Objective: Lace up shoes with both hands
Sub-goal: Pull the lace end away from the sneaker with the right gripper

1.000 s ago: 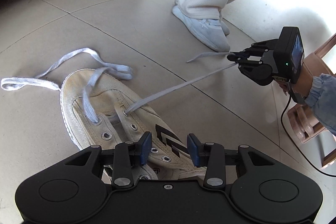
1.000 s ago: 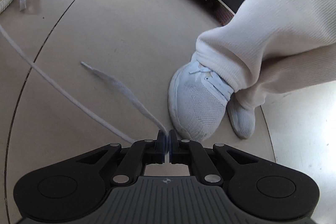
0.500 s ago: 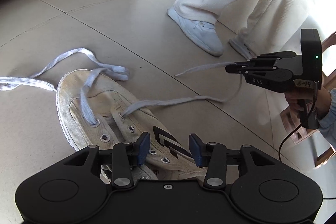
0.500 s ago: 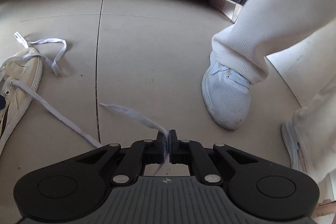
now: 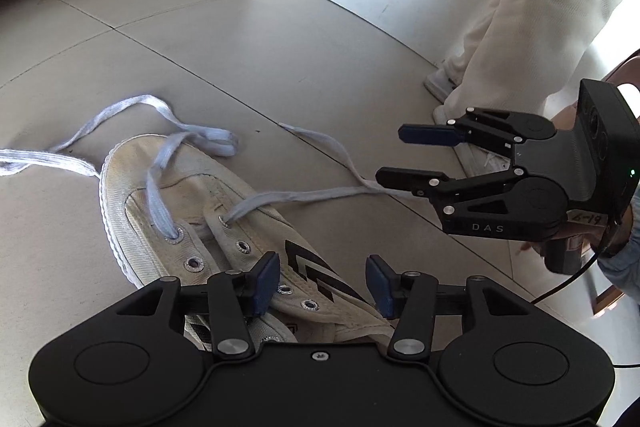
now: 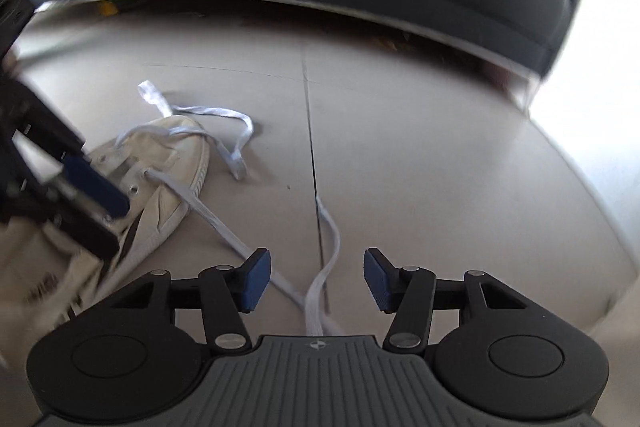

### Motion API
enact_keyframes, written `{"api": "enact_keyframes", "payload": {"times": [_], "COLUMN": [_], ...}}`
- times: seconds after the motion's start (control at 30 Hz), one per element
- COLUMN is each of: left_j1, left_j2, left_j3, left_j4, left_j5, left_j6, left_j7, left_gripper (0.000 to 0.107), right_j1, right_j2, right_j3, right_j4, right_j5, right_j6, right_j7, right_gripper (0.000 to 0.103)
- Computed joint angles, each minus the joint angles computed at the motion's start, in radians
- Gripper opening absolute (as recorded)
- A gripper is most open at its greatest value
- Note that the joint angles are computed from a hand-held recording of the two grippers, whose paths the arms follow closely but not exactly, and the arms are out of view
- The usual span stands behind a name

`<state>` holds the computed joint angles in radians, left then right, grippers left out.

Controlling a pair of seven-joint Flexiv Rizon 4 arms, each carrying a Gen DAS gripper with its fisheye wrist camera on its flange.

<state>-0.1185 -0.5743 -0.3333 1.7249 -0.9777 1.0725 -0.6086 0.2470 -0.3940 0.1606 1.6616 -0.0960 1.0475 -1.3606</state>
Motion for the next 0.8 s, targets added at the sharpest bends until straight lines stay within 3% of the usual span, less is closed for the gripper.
{"api": "enact_keyframes", "payload": {"times": [0.07,0.2,0.3,0.43,0.5,0.6,0.63,0.77,0.8], "left_j1": [0.001,0.001,-0.004,-0.005,-0.007,-0.003,0.000,0.000,0.002], "left_j2": [-0.003,-0.001,0.007,0.005,-0.001,-0.005,-0.005,-0.008,-0.011], "left_j3": [0.000,-0.008,-0.003,-0.008,-0.006,-0.005,-0.007,-0.007,-0.007], "left_j4": [-0.005,0.005,0.012,0.011,0.004,-0.003,-0.003,-0.005,-0.007], "left_j5": [0.001,-0.018,-0.017,-0.023,-0.017,-0.023,-0.031,-0.037,-0.039], "left_j6": [-0.006,0.003,0.004,0.005,-0.002,-0.019,-0.021,-0.026,-0.030], "left_j7": [0.000,0.018,0.017,0.038,0.041,0.024,0.025,0.044,0.050], "left_gripper": [0.047,0.049,0.052,0.056,0.057,0.057,0.057,0.058,0.057], "right_j1": [0.005,0.054,0.043,-0.007,0.004,-0.025,-0.037,-0.051,-0.053], "right_j2": [-0.015,-0.028,-0.082,-0.188,-0.217,-0.241,-0.243,-0.229,-0.232], "right_j3": [0.004,-0.046,-0.046,0.011,-0.001,0.033,0.044,0.062,0.063], "right_j4": [-0.038,-0.036,-0.117,-0.288,-0.324,-0.381,-0.389,-0.399,-0.415], "right_j5": [0.010,-0.113,-0.080,-0.005,-0.021,0.049,0.083,0.141,0.154], "right_j6": [-0.086,-0.060,-0.014,-0.079,-0.110,-0.201,-0.214,-0.263,-0.287], "right_j7": [0.018,0.036,0.102,0.001,-0.036,-0.079,-0.089,-0.174,-0.184], "right_gripper": [0.054,0.054,0.055,0.055,0.054,0.044,0.034,0.025,0.019]}}
